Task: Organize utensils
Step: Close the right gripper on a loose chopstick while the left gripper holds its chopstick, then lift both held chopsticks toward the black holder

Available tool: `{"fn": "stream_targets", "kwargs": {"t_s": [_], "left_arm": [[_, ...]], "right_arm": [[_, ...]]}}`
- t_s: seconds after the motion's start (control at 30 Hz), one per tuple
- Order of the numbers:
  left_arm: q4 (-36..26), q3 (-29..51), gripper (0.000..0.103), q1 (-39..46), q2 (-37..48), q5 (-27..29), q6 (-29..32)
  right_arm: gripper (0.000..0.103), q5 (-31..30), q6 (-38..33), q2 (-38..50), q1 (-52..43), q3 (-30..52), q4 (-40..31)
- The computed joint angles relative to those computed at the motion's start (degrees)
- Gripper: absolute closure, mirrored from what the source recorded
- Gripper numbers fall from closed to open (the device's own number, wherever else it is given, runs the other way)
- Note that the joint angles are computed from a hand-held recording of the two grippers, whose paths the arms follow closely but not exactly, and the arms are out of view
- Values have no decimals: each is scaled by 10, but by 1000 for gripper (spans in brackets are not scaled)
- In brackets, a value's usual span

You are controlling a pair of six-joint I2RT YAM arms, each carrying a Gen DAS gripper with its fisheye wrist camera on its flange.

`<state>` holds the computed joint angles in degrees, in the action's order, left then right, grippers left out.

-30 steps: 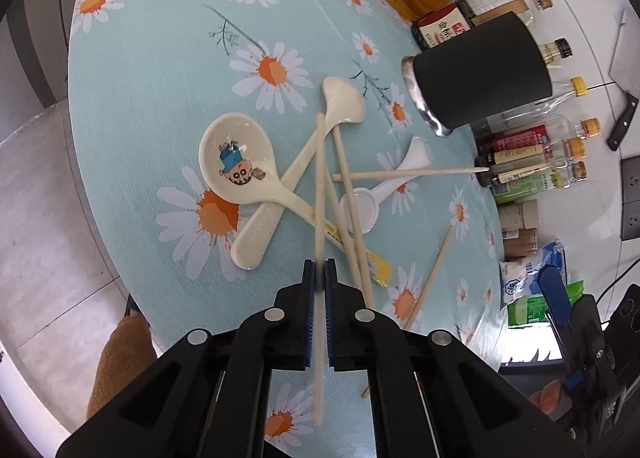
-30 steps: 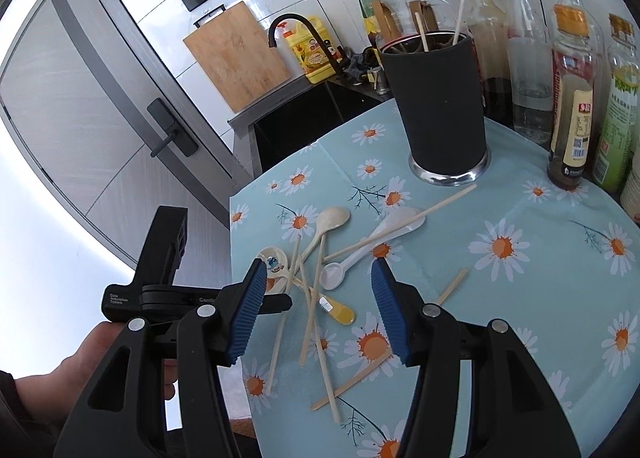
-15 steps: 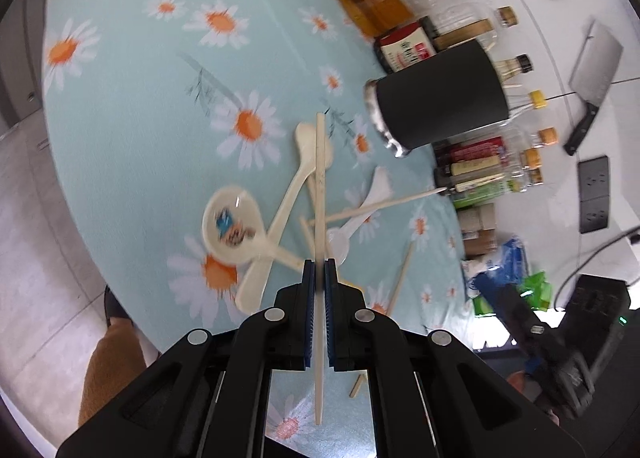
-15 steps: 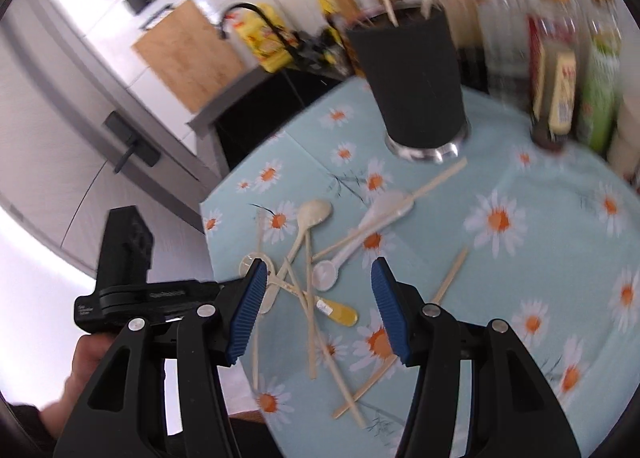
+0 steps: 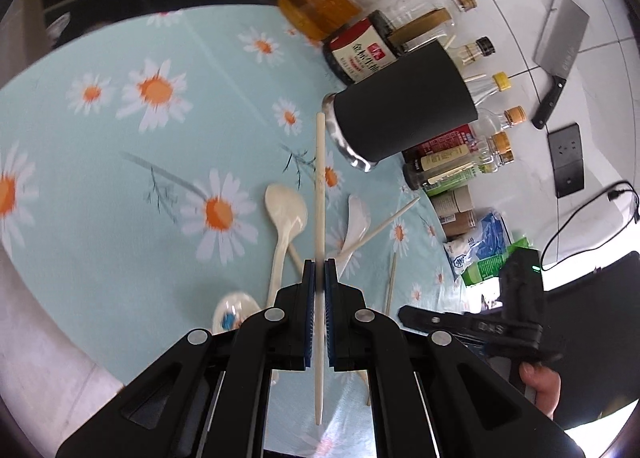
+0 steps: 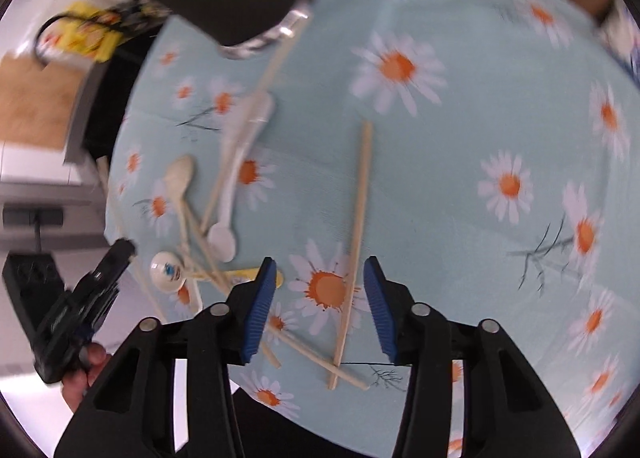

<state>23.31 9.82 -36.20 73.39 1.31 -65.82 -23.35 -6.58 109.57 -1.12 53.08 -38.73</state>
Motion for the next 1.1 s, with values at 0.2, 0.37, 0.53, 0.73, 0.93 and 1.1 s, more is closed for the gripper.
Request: {"fn": "stream_targets", "kwargs": {"t_s": [0.2, 0.37, 0.53, 0.73, 0.93, 1.1], "left_arm": [[-38, 11, 99, 46, -21, 36, 61], [-36, 10, 99, 58, -18, 48, 74], [-30, 10, 99, 54, -16, 39, 75], [-36, 15, 99, 42, -19, 22, 64], [-64, 37, 99, 22, -12, -6, 48], [-89, 69, 99, -3, 6, -28, 35]], "right_arm": [[77, 51, 37, 28, 17, 26, -6], [81, 100, 51, 35, 46, 37, 3], [94, 151, 68, 28, 85, 38, 18], [97, 130, 79, 42, 78, 52, 31], [97, 98, 53, 66, 40, 89, 29], [97, 88, 34, 61, 17, 97, 44]]}}
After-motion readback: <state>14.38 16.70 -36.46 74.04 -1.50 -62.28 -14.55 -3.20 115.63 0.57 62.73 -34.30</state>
